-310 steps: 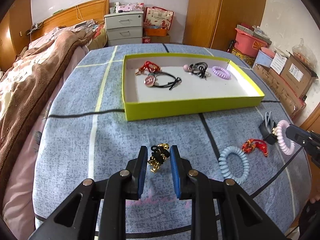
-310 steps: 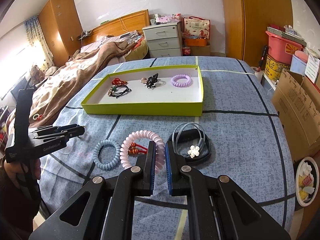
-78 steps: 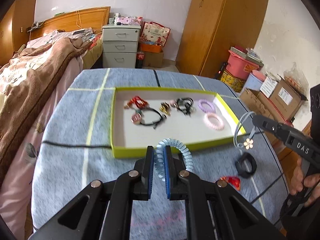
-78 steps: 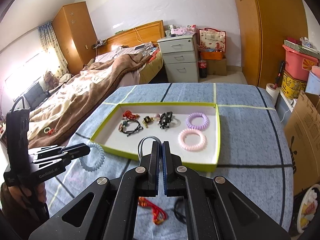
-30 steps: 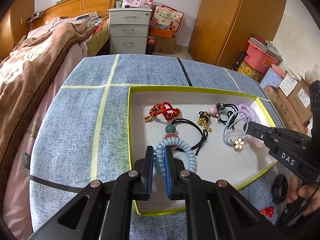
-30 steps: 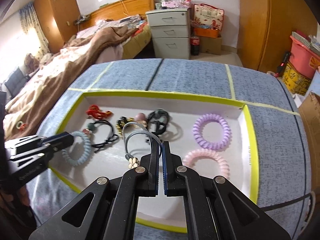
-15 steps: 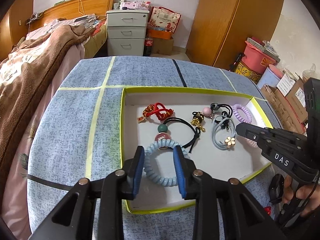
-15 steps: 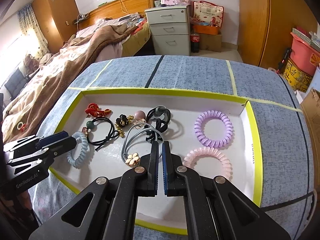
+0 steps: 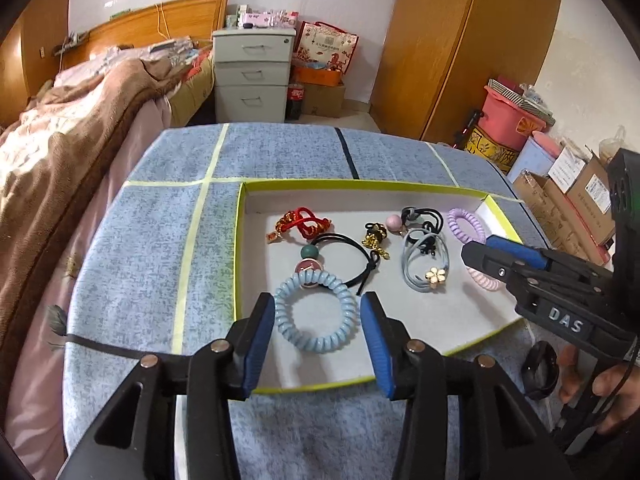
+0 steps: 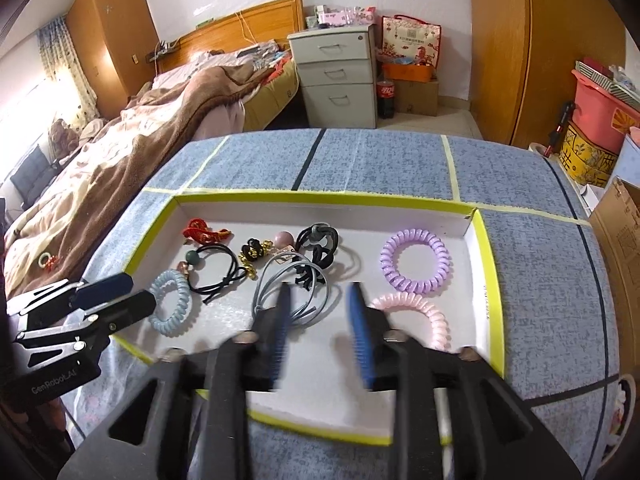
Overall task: Organize jewelry
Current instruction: 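Open the left gripper inside the box while the right gripper releases the flower tie, then lower the right gripper onto the black band and close on its edge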
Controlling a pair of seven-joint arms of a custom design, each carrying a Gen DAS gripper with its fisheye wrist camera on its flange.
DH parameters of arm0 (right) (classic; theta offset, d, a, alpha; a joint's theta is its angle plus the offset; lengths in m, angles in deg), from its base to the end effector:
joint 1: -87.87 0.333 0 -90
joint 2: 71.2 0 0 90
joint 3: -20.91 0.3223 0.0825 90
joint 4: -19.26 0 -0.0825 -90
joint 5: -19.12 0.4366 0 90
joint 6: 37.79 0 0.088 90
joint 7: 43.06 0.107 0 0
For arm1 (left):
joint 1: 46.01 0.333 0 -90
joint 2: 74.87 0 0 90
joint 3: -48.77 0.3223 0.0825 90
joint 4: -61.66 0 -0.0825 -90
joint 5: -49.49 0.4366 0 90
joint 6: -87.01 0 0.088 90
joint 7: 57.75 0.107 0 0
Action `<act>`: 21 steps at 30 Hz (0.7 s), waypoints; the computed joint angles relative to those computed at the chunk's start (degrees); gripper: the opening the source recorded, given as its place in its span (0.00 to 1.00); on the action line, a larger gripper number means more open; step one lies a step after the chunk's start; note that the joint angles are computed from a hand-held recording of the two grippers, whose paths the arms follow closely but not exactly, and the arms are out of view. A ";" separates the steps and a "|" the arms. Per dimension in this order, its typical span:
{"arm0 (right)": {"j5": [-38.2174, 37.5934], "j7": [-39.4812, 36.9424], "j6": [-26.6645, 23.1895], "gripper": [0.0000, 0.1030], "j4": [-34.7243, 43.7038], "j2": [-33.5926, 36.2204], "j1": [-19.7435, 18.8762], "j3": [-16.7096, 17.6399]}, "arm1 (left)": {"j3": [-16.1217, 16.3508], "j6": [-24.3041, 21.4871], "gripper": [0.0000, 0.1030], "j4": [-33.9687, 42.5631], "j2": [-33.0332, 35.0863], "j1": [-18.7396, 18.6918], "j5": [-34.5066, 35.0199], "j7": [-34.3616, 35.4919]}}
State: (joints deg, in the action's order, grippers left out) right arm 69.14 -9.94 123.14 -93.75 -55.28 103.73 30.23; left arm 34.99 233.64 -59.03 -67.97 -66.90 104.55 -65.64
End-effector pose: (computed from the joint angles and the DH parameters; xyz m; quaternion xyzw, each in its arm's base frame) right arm 0.6327 0.2510 0.3533 -0.8374 0.4127 -0.0858 0.3479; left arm 0.5134 -0.3672 0.3672 -0.7775 0.5297 -0.2522 0.2267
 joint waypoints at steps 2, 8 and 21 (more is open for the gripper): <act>2.00 -1.85 0.08 0.43 -1.16 -1.26 -0.58 0.53 | -0.25 -0.70 0.49 -0.05 -0.45 -0.37 0.16 -0.51; 7.20 -6.69 0.96 0.43 -5.50 -5.83 -0.65 0.35 | -1.32 -2.66 0.50 -0.74 -2.09 -1.54 2.13 -3.72; 18.78 -17.44 2.21 0.43 -15.01 -14.46 0.58 -3.04 | -3.93 -7.18 0.52 -1.22 -3.66 -4.64 4.60 -8.59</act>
